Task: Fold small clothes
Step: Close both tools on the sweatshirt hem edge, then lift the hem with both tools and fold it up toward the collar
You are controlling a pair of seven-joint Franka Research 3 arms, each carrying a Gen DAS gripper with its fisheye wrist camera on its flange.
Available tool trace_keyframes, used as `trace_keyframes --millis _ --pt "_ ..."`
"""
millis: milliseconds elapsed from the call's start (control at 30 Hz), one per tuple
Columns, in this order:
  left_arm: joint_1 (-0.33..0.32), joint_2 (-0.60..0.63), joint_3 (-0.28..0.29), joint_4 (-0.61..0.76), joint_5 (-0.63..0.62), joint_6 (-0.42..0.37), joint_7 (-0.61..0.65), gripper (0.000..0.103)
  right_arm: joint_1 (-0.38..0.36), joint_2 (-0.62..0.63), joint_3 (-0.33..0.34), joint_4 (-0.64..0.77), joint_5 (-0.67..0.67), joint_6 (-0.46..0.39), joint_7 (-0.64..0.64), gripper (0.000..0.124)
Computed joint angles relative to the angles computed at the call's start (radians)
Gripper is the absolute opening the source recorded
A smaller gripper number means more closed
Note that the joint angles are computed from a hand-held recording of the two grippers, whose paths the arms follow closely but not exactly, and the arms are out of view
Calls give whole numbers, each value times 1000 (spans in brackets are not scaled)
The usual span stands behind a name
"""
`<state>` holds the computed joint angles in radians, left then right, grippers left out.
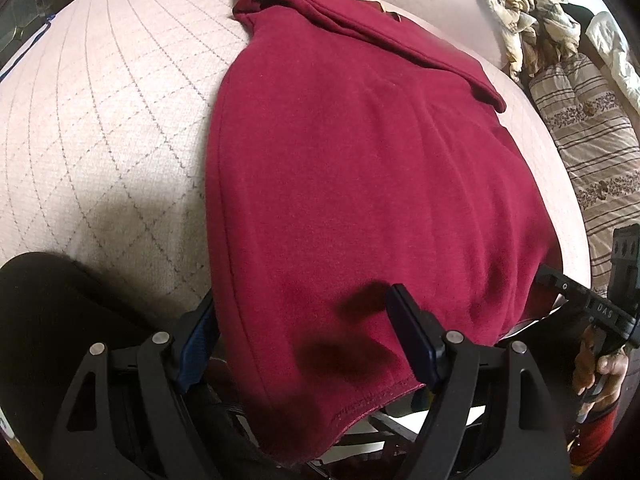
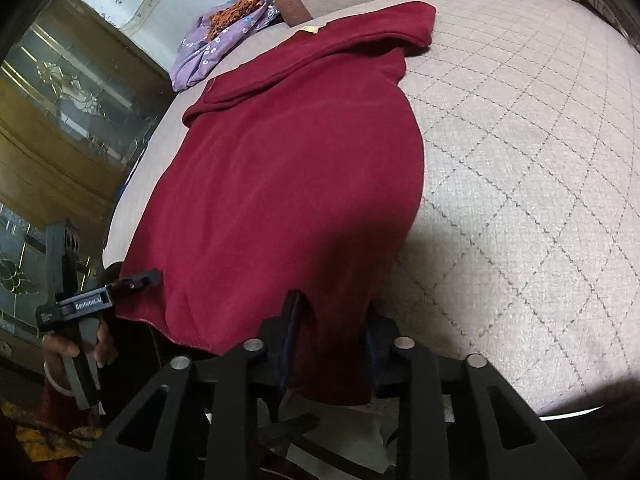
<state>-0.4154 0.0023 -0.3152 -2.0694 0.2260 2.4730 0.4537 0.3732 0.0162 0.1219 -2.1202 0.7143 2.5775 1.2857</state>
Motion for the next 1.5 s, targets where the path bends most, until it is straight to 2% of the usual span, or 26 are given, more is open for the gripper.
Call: trace_keyframes --millis 167,333,433,533,567,600,667,767,867,1000,1133,1300,1367,1500 --pt "-2 3 -1 6 16 -7 -5 80 4 -15 3 -10 -21 10 12 13" --pt "-5 12 -2 13 43 -10 -21 80 16 -1 8 5 -125 16 86 12" --pt "-9 15 -3 18 62 -19 -34 77 18 11 9 18 -134 1 87 18" --pt "-13 14 -4 25 106 -44 -60 57 21 16 10 21 -155 10 108 18" --pt "-14 4 -5 16 108 -37 -57 43 22 14 11 20 -161 15 118 15" --pt "-13 -1 -4 12 105 -29 -48 25 22 9 12 15 -144 24 116 12" --pt "-9 -18 -1 -4 87 -9 -35 8 20 4 12 13 -86 26 78 11" --pt "2 -69 9 -66 7 95 -4 6 22 -35 11 -8 34 45 -18 10" --pt "13 -141 8 -113 11 151 -11 3 26 -65 4 -19 84 48 -59 10" --pt "28 -199 8 -149 26 179 -25 3 31 -114 -10 -47 118 26 -88 10" --pt "33 -174 7 -136 10 158 -11 3 35 -116 -15 -47 123 17 -76 10" --pt "34 -157 7 -105 13 181 12 3 34 -92 -16 -3 135 -7 -77 10" --pt "51 -148 8 -79 50 191 4 3 30 -76 -21 32 156 -12 -101 10" --pt "90 -95 12 6 158 176 -37 3 15 -8 -18 149 191 31 -139 10"
